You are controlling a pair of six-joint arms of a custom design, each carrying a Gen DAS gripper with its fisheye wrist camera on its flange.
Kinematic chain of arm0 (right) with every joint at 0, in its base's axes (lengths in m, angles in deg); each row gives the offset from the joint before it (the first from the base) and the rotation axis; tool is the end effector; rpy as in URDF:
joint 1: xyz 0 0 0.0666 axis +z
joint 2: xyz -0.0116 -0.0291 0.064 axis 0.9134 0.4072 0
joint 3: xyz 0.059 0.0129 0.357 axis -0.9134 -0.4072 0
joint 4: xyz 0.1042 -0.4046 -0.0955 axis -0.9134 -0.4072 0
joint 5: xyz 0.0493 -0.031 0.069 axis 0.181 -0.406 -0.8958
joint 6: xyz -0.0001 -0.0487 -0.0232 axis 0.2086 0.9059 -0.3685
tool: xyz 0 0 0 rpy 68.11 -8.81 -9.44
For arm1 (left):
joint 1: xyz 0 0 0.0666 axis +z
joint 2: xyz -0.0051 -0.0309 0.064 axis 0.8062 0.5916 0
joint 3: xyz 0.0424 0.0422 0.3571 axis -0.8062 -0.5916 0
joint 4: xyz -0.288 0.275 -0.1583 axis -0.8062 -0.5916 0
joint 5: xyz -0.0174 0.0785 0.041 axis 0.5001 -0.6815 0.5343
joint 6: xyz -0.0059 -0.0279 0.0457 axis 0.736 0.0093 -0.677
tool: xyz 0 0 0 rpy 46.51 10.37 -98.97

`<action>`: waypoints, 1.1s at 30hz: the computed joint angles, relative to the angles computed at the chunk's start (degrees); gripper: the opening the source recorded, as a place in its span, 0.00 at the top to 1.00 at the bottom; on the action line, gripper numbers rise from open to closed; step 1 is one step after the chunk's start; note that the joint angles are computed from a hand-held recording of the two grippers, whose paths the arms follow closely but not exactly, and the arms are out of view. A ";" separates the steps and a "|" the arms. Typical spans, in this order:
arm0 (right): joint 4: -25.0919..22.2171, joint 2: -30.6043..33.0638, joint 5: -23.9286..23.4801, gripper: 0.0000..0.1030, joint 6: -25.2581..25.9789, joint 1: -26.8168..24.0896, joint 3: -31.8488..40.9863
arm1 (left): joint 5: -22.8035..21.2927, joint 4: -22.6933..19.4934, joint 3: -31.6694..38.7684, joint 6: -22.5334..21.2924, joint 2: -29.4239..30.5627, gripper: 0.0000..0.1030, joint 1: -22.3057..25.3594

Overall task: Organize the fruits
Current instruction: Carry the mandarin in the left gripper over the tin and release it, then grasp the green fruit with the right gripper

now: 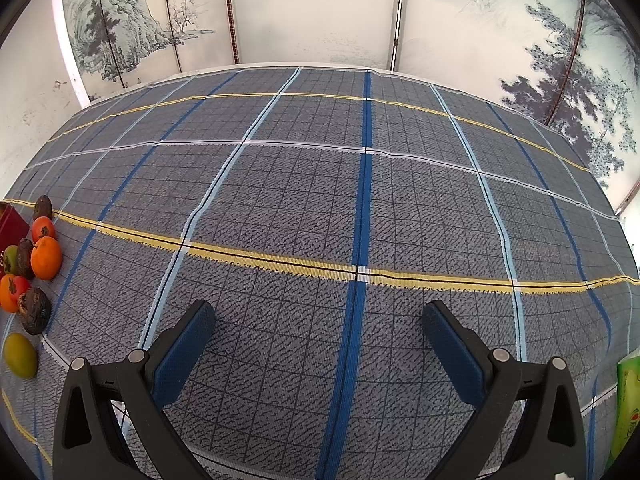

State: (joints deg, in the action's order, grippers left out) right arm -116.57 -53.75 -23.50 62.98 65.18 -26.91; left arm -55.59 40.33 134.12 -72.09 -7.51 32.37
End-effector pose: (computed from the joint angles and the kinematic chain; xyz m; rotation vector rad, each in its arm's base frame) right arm 0.2005 -0.0098 0.3548 0.5574 2.5910 -0.1300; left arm 0.4068 -0.1471 0.2751 0.5820 2.4335 0.3452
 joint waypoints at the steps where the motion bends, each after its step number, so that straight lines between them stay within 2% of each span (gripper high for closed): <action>1: -0.03 -0.03 0.02 0.00 -0.04 0.05 0.00 | -0.47 0.09 -0.12 -0.32 -0.42 0.53 -0.17; 3: -0.05 -0.03 0.05 0.00 -0.07 0.09 0.00 | -1.32 0.09 -0.58 -0.72 -1.80 0.51 -0.45; 7: -0.07 -0.04 0.09 0.00 -0.10 0.13 0.00 | -1.42 0.79 -2.36 -0.86 -5.19 0.41 -0.55; 10: -0.09 -0.05 0.09 0.00 -0.12 0.13 0.01 | -0.30 0.47 -3.75 -0.24 -7.60 0.41 -0.59; 20: -0.08 0.02 0.13 0.00 -0.19 0.24 0.04 | 1.36 -4.53 -9.38 3.92 -19.35 0.40 -3.45; 25: -0.27 -0.47 -0.20 0.00 0.11 0.00 -0.10 | 0.18 -7.37 -11.93 6.91 -26.80 0.40 -6.41; 27: -1.98 -1.37 -0.24 0.00 -0.22 -0.34 0.05 | 0.29 -9.04 -12.51 8.30 -29.31 0.39 -7.50; 28: -4.81 -1.65 0.95 0.00 -3.73 1.30 0.66 | 0.69 -9.92 -13.02 9.04 -30.96 0.38 -8.01; 29: -4.81 -1.65 0.95 0.00 -3.73 1.30 0.66 | 0.63 -10.50 -13.45 9.53 -32.12 0.38 -8.45; 30: -5.48 -2.70 2.15 0.00 -5.83 3.08 0.66 | 0.43 -11.36 -13.81 10.15 -33.22 0.37 -9.01; 31: -5.74 -4.59 3.71 0.00 -8.41 6.12 0.63 | 0.11 -12.20 -14.25 11.02 -34.40 0.37 -9.74; 33: -6.11 -8.04 7.78 0.00 -14.00 15.84 1.24 | 0.88 -13.81 -15.58 12.28 -37.88 0.37 -10.84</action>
State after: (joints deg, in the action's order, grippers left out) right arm -122.68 -61.79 -15.71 48.98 81.02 -25.67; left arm -54.71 26.52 118.54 -59.81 -45.39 21.53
